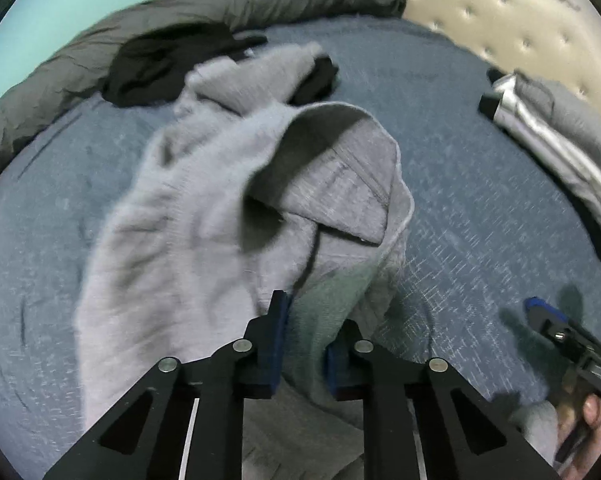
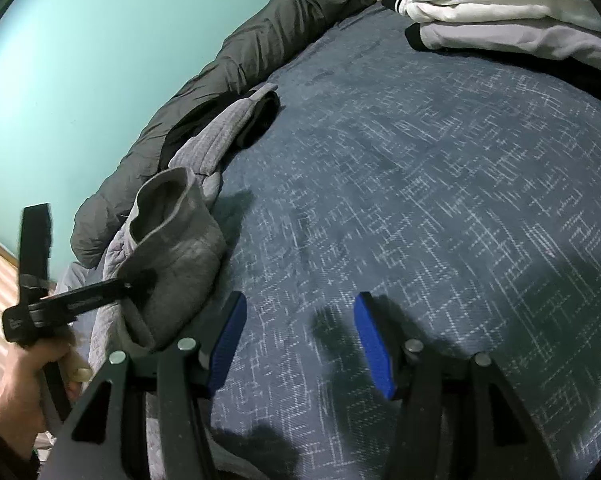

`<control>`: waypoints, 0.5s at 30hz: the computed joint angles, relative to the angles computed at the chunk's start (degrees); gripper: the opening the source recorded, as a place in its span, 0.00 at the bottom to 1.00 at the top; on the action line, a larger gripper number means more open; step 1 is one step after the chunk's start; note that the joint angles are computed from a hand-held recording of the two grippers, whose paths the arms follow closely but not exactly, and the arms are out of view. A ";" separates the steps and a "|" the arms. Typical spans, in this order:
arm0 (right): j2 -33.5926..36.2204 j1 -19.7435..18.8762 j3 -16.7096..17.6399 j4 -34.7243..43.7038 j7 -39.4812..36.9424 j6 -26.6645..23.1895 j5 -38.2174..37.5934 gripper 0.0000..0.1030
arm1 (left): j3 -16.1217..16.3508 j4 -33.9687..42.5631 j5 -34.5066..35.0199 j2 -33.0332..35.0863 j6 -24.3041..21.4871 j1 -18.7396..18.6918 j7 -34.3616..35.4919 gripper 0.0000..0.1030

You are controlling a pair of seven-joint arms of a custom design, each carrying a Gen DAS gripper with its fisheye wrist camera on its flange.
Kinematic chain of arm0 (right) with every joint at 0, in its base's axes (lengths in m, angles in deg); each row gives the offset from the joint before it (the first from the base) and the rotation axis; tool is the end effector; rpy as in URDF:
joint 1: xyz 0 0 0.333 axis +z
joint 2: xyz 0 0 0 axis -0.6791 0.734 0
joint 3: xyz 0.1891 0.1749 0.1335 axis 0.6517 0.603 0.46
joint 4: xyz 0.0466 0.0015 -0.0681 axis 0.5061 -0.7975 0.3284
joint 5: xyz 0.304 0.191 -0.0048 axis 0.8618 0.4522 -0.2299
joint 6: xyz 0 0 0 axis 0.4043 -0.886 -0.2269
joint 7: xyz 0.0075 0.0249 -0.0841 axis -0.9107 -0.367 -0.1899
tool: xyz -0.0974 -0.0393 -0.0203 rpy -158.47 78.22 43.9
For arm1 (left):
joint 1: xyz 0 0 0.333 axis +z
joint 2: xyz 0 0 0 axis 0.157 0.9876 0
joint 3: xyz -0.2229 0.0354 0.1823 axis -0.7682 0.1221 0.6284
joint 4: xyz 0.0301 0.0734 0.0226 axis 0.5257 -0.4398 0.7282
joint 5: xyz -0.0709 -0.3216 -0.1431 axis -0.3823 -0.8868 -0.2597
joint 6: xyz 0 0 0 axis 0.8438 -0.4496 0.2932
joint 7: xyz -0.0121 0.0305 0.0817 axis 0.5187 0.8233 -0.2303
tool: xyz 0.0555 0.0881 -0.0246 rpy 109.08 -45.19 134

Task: Fold clothes

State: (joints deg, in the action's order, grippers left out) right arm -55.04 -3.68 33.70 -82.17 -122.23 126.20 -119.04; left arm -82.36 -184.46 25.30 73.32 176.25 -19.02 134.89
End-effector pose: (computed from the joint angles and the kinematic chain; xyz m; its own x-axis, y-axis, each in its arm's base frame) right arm 0.3159 0.4298 0.3425 -0.2869 -0.7710 -0.5685 -0.5953 0.6085 -0.5248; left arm 0.5123 -0.4180 0.4327 -0.8097 -0.5868 0.0107 -0.5110 0.6959 -0.5046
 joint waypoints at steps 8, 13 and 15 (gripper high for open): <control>0.56 0.66 0.05 1.36 -0.84 -1.24 0.47 0.55 | -0.05 -6.68 -11.36 -12.78 -1.94 9.79 7.12 0.12; 1.04 1.34 0.28 2.51 -3.44 -2.37 2.07 0.55 | 2.28 -9.83 -14.26 -18.83 -3.81 15.17 8.85 0.11; 1.27 1.67 0.30 2.86 -3.68 -2.82 2.56 0.55 | 3.19 -11.81 -15.66 -21.12 -4.32 17.26 9.62 0.11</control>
